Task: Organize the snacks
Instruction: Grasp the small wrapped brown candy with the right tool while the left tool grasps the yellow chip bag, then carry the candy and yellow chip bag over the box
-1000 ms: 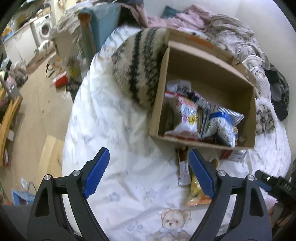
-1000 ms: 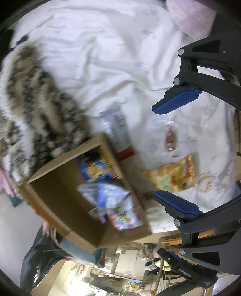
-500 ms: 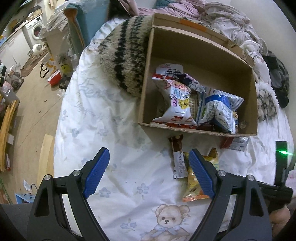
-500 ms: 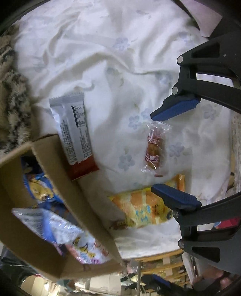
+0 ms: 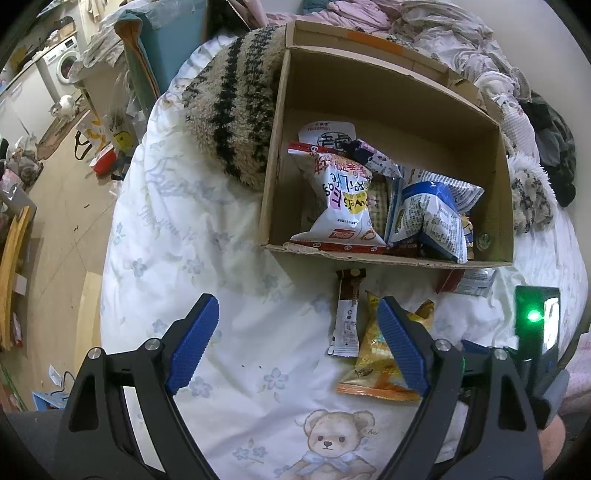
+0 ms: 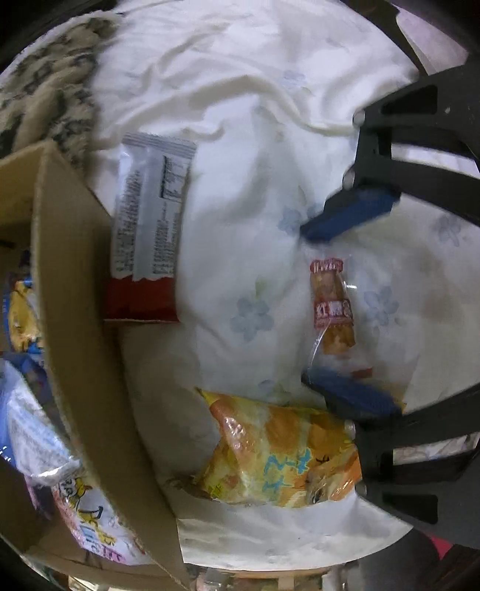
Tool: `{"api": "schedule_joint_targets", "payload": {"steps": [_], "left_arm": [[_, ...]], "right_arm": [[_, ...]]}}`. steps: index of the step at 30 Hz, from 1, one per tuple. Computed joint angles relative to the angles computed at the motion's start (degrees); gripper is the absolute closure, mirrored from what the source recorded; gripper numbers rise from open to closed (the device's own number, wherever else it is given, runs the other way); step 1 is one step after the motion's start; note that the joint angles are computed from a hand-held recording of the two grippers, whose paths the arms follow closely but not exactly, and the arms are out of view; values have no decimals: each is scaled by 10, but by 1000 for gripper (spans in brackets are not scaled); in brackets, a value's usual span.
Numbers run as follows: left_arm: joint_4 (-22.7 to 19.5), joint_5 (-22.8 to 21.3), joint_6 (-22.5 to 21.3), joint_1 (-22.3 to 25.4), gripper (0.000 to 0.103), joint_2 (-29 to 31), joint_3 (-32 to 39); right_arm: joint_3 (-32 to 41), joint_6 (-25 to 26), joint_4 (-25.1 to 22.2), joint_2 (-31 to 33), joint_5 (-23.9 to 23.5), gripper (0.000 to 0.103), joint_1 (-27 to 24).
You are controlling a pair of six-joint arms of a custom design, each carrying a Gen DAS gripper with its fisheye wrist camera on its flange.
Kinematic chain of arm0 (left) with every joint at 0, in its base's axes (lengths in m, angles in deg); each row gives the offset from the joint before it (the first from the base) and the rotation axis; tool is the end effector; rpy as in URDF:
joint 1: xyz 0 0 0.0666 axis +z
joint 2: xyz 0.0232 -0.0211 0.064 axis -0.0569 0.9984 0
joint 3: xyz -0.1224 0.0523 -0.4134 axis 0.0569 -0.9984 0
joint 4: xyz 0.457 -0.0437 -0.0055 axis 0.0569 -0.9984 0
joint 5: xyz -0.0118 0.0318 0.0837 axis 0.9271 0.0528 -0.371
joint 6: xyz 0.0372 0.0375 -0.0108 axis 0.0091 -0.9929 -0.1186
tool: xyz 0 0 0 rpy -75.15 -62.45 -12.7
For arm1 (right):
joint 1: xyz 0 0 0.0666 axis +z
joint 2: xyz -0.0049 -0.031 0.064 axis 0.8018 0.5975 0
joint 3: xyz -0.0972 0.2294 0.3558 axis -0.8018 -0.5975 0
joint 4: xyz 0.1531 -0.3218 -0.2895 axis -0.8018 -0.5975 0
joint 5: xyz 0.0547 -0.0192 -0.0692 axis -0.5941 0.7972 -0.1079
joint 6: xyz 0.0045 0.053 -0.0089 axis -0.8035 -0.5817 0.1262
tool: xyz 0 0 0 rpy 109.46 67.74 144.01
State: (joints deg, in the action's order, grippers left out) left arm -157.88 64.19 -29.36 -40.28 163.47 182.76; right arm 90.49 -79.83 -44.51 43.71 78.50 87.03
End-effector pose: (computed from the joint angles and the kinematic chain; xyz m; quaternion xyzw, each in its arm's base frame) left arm 0.3936 -0.2832 0.6040 -0.1859 0.9550 -0.0129 0.2306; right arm 0.4638 0.3121 0.5032 -0.1461 0.9858 0.0647 0.0509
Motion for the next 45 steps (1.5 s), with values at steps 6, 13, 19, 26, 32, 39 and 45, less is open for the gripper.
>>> {"api": "schedule_joint_targets", "payload": {"steps": [6, 13, 19, 26, 32, 39, 45], "left_arm": [[0, 12, -6, -2, 18, 6, -2], [26, 100, -74, -18, 18, 39, -3], [15, 137, -139, -37, 18, 95, 31], [15, 116, -148, -43, 35, 119, 45], [26, 116, -142, -49, 61, 97, 35], [37, 82, -101, -55, 62, 61, 47], [28, 7, -121, -49, 62, 53, 92]], "right_arm": [[-5, -4, 17, -27, -65, 72, -28], [-21, -21, 48, -84, -137, 86, -62], [-9, -40, 62, -90, -162, 86, -83], [-12, -47, 67, -91, -172, 86, -91], [-10, -52, 74, -88, -177, 86, -89], [-8, -53, 98, -96, -182, 86, -83], [-5, -61, 142, -106, -190, 86, -83]]}}
